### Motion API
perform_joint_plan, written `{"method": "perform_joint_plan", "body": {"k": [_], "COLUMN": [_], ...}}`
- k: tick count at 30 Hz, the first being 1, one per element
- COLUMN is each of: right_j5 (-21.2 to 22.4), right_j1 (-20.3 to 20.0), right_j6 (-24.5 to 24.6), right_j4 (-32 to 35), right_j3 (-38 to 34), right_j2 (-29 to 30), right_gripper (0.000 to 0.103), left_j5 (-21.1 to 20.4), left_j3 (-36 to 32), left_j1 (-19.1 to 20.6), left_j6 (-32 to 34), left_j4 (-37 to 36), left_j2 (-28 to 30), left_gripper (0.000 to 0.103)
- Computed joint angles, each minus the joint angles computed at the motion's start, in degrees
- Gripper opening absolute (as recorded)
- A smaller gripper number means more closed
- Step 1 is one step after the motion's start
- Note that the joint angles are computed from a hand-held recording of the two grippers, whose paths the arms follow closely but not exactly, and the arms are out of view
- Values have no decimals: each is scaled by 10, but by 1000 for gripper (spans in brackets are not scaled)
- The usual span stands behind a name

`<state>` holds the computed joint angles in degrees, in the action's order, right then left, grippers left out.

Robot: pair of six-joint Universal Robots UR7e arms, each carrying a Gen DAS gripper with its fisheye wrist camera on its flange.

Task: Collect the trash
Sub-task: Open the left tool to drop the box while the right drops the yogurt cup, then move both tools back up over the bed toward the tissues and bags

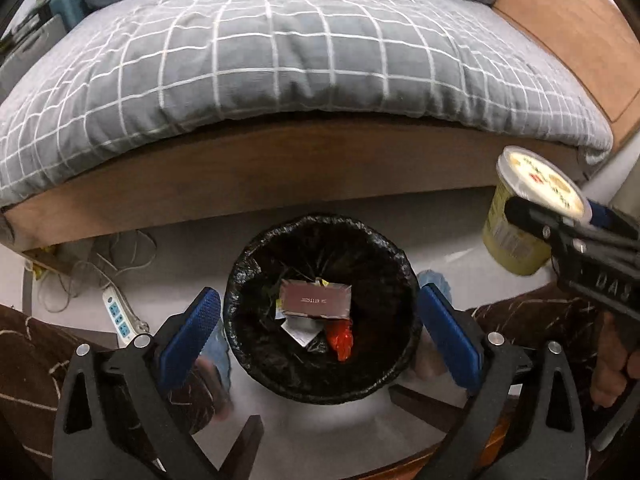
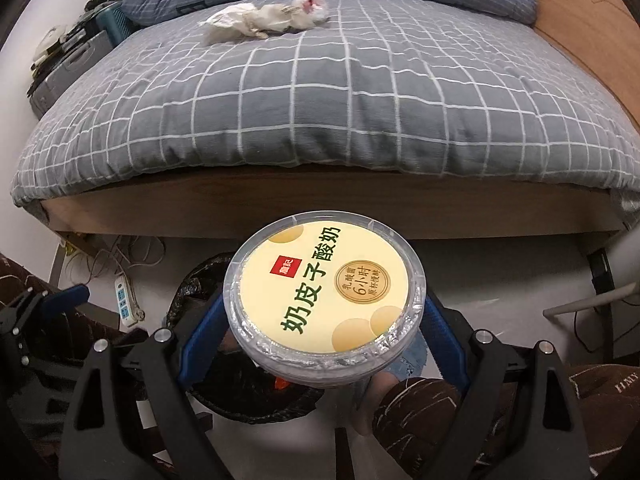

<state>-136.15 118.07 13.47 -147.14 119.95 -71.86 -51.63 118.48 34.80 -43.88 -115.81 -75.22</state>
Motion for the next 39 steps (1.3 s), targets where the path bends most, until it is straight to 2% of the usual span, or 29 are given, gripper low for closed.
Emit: {"method": "perform_joint_plan", "body": {"k": [8, 15, 26, 29, 34, 39], "right_j5": [25, 50, 68, 59, 41, 10], "right_j1": [9, 17, 25, 29, 31, 37], "right_j6": [-16, -22, -26, -31, -32, -52], "right_j4": [-7, -5, 8, 4, -1, -42], "right_j3": [-24, -50, -76, -78, -79, -78], "right_j2": [41, 80, 114, 119, 119, 116], "right_gripper": [85, 85, 87, 95, 95, 95], "left_j5": [24, 45, 64, 65, 70, 79], "left_j3": [-6, -8, -13, -13, -12, -22], "left_j1": [30, 51, 71, 72, 70, 63], "left_j6": [-6, -42, -62, -61, -59, -40], "left_j4": [11, 47, 78, 78, 76, 62], "left_j2": [-14, -44, -69, -70, -69, -63], "left_gripper": [97, 97, 97, 97, 97, 97]}}
